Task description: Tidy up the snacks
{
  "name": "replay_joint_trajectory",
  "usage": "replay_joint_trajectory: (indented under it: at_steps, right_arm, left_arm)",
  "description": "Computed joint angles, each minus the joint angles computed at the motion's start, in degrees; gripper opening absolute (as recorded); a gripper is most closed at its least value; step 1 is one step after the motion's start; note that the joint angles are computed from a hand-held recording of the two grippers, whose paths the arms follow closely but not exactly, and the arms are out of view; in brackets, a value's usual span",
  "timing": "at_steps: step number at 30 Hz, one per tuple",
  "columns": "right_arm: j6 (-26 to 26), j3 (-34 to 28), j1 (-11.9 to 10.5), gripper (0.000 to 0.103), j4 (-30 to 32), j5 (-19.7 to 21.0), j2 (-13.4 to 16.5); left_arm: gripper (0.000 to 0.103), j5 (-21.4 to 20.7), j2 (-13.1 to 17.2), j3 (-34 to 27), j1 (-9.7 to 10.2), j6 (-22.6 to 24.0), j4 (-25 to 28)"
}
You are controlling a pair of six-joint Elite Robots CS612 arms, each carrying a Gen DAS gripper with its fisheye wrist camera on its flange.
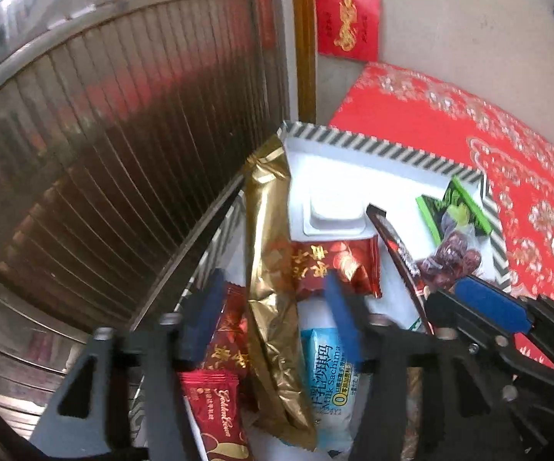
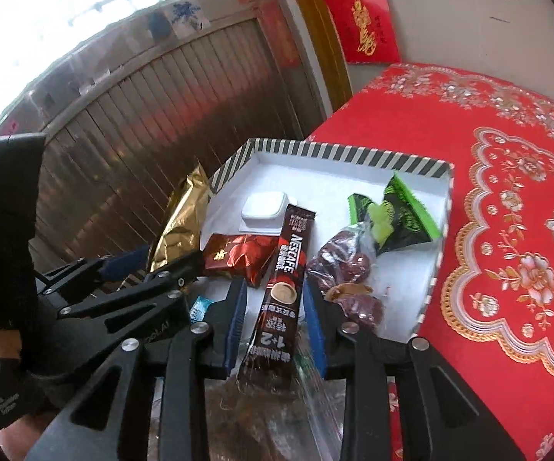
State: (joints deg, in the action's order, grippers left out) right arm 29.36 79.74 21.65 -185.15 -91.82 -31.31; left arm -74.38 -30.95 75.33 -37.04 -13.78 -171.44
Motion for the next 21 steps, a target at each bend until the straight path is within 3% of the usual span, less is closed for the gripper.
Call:
replay_joint_trajectory:
  at_steps: [3,5,8,10,13,14,18,21]
  right_arm:
    - [0.5,1.3,0.0,0.044,-1.8,-0.9,-0.6]
    - [0.5,2.1,0.1,0.045,-2.8,-1.6,-1.0]
    - [-0.6,3.7,0.7,0.051,-5.1,-4.0,-1.8]
    - [-1.6,4.6,1.3,0.069,-6.4,-7.3,-2.3]
    - [-3.1,6.5,2.2,0.075,-10.1,-11.3,-2.8]
    - [-3.4,7.2,2.6,0.082,-11.2,-13.4,-3.1]
    - [-4.5,9.1,3.7,0.084,-13.3,-19.0,-3.6]
    - [-5.9,10.5,4.8,0.084,-15.3,-22.4,-3.7]
  left_arm:
    - [0.075,0.5,-0.8,1.8,-0.16,-0.7,-2.9]
    - [0.080,1.1,-1.3,3.0,-0.38,-0.9,-4.8]
    - [0.080,2.7,-2.1,5.1,-1.04,0.1,-8.1]
    - [0.081,3.6,-2.7,6.8,-1.35,-0.2,-11.1]
    - [0.088,4.8,-3.4,9.6,-1.79,-2.0,-17.1]
    - [0.089,6.2,-3.5,10.6,-2.08,-2.5,-19.4]
    - [0.095,9.6,-4.3,14.1,-3.07,-2.0,-26.7]
    - [0.100,9.7,-4.6,16.4,-3.66,-0.6,-31.7]
